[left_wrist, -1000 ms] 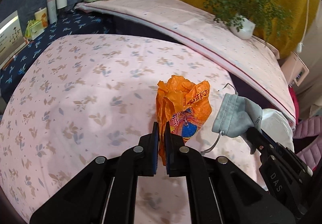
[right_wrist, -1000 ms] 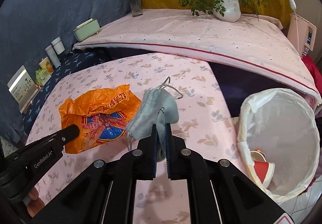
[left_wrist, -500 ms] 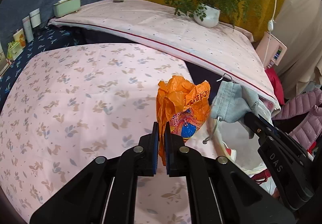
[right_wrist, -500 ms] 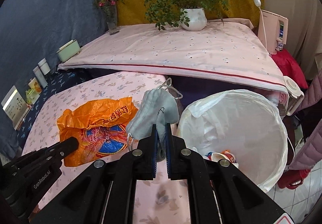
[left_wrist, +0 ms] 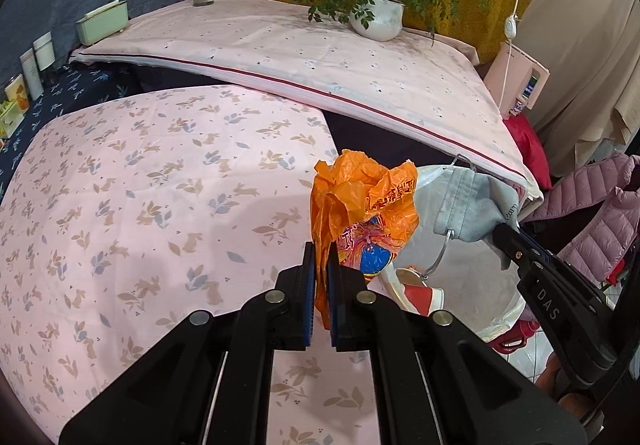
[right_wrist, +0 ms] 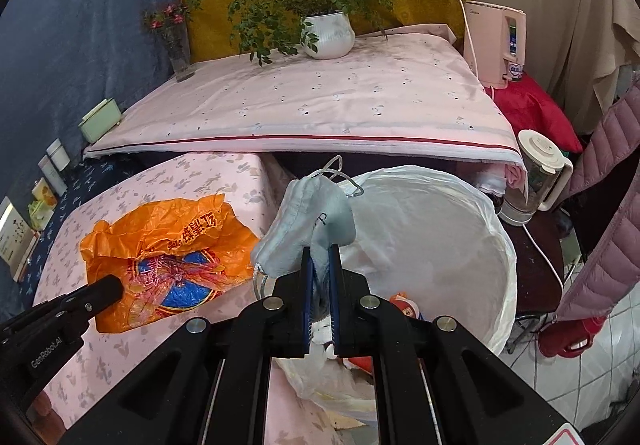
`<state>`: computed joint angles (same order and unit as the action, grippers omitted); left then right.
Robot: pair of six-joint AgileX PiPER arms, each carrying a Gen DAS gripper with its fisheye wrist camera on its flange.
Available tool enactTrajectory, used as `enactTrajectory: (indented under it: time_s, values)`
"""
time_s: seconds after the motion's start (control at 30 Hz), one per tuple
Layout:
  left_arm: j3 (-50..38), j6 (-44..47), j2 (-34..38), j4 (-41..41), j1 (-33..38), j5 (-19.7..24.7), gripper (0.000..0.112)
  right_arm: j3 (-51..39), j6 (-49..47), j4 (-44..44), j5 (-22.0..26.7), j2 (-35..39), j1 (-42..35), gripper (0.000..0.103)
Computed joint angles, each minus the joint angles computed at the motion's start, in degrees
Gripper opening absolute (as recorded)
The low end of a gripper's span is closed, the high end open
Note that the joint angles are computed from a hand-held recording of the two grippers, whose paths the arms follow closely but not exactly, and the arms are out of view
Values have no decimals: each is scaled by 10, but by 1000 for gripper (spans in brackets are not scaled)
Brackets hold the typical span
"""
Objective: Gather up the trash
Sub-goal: 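Carry the orange bag and grey-blue pouch over the bin and release both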
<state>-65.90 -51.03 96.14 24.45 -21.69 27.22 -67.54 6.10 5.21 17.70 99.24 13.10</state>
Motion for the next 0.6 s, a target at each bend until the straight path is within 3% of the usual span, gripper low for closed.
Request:
enactTrajectory:
  time_s: [0.37, 0.6]
  values:
    - [-29, 8, 25, -10, -19, 9, 5, 3, -32, 26, 2, 14, -30, 7]
    - [-43, 14, 38, -15, -25, 14, 5, 9, -2, -1, -7, 14, -34, 16]
